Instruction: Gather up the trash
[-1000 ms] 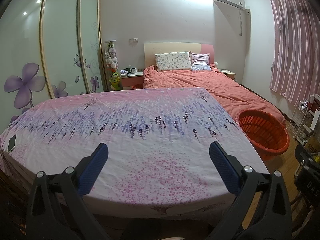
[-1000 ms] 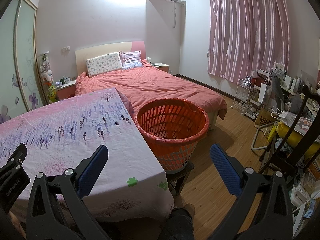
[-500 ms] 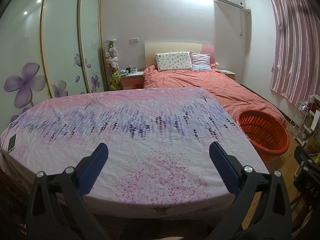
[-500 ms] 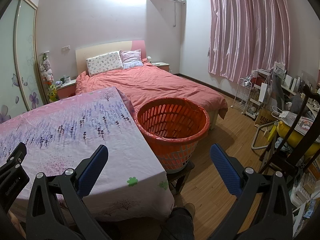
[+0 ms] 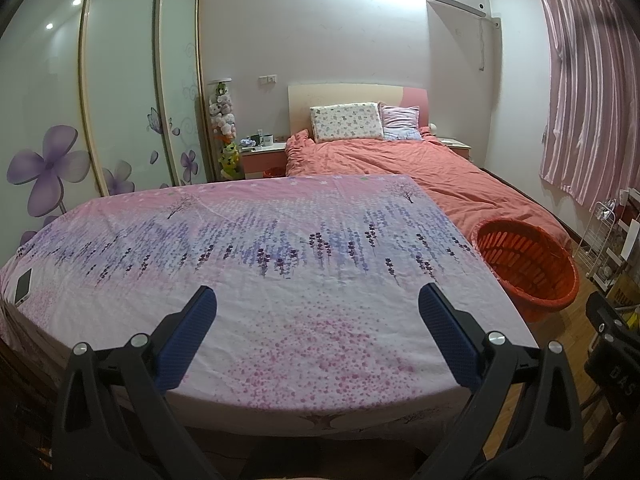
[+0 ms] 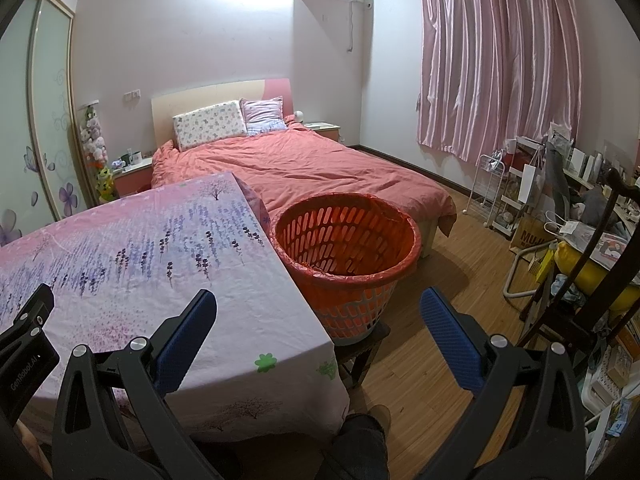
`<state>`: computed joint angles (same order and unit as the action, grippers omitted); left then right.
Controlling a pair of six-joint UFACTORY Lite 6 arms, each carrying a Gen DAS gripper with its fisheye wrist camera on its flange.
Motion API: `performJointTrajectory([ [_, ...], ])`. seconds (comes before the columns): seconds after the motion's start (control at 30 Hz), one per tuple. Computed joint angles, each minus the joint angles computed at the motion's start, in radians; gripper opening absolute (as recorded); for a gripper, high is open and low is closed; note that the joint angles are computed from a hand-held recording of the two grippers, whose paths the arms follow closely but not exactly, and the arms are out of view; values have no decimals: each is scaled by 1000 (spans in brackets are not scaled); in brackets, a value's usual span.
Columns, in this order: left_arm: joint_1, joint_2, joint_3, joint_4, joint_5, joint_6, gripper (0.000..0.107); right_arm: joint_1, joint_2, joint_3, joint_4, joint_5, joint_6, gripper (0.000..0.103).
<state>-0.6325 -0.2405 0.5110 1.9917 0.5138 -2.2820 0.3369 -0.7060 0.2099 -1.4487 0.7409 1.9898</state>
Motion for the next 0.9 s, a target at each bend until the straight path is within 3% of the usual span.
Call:
performJointTrajectory([
  [0.9,-9,2,4,-16,2,9,99,-9,-4,2,5,-9,-13,101],
])
